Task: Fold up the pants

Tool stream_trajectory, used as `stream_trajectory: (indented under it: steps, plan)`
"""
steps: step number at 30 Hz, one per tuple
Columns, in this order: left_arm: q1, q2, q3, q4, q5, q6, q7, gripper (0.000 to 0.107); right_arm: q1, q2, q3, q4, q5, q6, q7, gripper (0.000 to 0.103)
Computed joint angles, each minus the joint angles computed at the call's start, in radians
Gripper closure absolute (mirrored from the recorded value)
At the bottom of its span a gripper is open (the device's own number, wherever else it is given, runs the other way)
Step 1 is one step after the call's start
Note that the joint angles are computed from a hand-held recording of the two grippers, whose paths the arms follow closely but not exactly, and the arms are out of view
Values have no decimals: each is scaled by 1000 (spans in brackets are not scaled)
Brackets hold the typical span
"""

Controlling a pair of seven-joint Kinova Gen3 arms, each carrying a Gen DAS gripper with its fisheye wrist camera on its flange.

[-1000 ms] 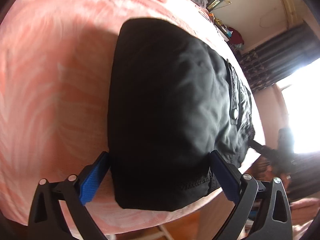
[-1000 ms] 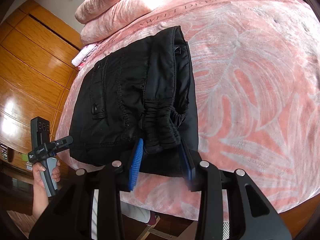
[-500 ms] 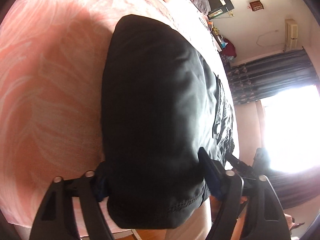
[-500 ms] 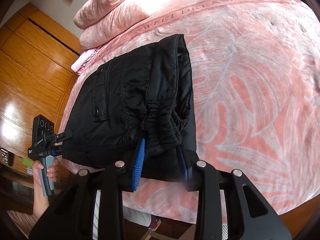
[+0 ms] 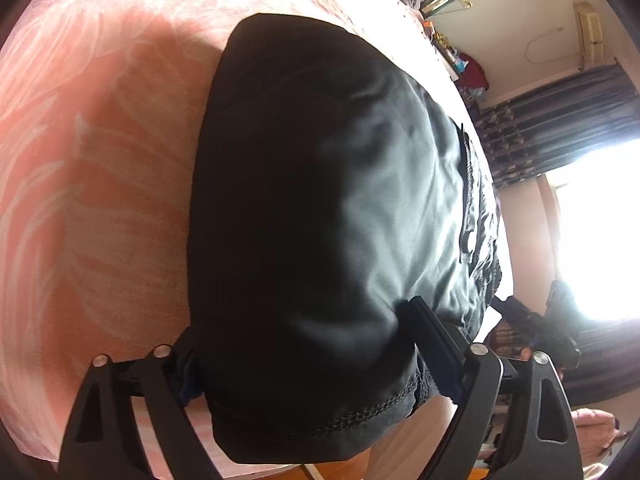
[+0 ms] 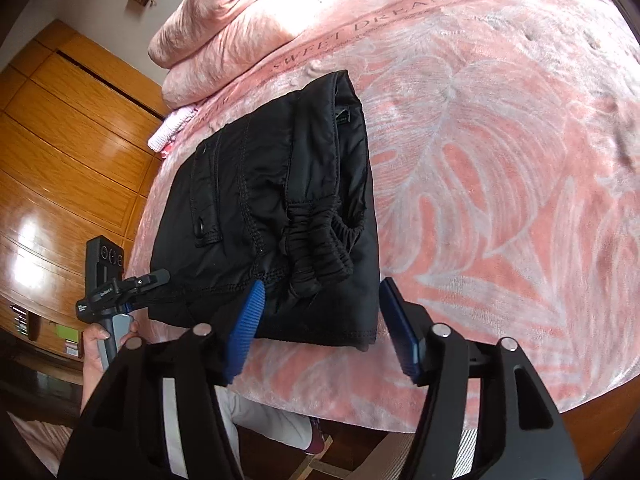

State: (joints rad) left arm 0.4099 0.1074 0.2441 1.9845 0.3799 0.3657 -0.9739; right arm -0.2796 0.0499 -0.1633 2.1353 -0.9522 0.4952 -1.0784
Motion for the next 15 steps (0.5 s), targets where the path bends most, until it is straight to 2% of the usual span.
stream_trajectory:
  steps: [1,3,5,8,10,11,15]
  plan:
    - [41,13,-36,-32,-41,32,35,12,21,4,-3,4,-38,13,41,39]
    - [82,43,-68,-99,-111,104,91,8,15,23,39,9,-100,38,107,38]
    - [63,69,-45,-146,-122,162,100,8,45,55,41,5,-171,69,188,37]
    - [33,80,-27,-146,-44,160,43,8,178,136,-32,-14,-272,170,310,36]
    - [16,87,-22,-136,18,145,-21,8,213,193,-26,-18,-337,238,392,35]
    - [-4,89,-7,-134,50,141,-62,8,203,212,-4,-19,-362,261,416,35]
    - [-182,96,153,-75,185,72,-224,9,229,269,21,-10,-429,343,500,35]
